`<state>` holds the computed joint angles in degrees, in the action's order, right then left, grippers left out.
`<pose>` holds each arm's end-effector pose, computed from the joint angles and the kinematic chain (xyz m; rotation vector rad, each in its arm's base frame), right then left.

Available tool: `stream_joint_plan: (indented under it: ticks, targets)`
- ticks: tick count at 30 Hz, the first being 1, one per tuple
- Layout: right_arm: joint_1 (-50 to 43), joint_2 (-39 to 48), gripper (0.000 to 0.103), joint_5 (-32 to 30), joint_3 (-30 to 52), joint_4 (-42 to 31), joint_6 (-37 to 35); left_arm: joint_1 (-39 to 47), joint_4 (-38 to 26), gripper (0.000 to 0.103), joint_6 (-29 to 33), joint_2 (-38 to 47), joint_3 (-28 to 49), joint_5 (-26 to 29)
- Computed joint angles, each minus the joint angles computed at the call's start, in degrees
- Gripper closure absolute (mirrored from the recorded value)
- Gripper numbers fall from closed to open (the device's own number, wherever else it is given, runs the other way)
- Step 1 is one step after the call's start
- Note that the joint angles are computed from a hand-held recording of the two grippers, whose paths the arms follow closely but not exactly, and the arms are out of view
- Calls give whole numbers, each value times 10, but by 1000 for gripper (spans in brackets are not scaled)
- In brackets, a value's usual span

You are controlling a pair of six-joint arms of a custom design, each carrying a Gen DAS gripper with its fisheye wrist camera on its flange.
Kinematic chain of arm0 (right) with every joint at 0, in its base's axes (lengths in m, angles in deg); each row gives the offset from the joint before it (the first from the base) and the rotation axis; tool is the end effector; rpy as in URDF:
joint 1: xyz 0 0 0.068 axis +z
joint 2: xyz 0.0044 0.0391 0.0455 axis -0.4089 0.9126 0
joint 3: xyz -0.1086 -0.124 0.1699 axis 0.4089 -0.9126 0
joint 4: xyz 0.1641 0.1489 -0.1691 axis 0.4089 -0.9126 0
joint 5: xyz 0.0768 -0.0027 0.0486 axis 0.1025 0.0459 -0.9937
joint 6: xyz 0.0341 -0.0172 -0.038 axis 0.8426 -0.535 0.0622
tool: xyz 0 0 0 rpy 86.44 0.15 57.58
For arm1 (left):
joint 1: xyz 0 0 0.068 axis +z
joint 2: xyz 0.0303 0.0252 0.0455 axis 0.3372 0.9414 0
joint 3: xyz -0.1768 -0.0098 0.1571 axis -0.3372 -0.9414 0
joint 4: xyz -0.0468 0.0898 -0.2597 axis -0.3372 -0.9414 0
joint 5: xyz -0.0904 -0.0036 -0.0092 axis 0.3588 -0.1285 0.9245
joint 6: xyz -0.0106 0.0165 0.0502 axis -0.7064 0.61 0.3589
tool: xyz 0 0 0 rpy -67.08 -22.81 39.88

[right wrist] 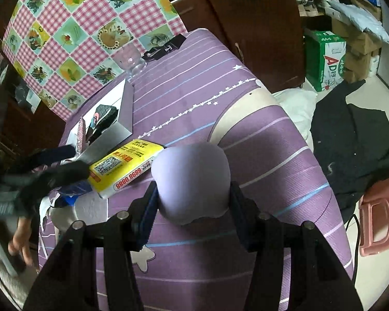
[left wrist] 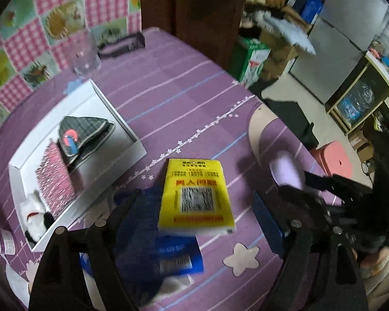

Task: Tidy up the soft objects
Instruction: 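Grasp the yellow tissue pack with the left gripper while the right grasps the lavender sponge, then carry the yellow pack and lavender sponge into the white box and open both grippers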

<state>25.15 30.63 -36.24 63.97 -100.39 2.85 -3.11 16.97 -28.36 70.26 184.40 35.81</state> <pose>0.2045 0.2189 0.2170 0.9595 2.4128 0.4618 0.3786 -0.1700 0.2560 1.2769 2.4681 -0.3686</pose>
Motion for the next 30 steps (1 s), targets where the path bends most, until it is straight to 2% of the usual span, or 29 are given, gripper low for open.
stream_joint_plan:
  ticks: [2,4,12,18,19,20,24,27,30]
  targets:
    - [0,-12,49,-2,-12,12,-2,-7,-34,19,2,46,55,0]
    - [1,-18,49,-1,-17,15,2,-20,-48,19,0,72,79,-20]
    - [-9,-27,49,-22,-34,10,17,-64,-6,19,7,61,16,-113]
    - [-9,-27,49,-23,-34,9,20,-84,27,20,-26,62,-14,-181]
    - [-9,-27,49,-23,-35,9,20,-84,26,25,-40,69,-10,-190]
    - [-9,-26,49,-23,-35,10,21,-82,23,36,-50,74,-4,-193]
    - [-10,-27,49,-26,-37,14,17,-66,28,40,-76,68,-4,-169]
    - [-10,-23,49,-25,-34,16,13,-51,37,40,-83,39,-30,-129]
    - [-10,-16,49,-24,-30,19,9,-43,57,41,-83,5,-64,-112]
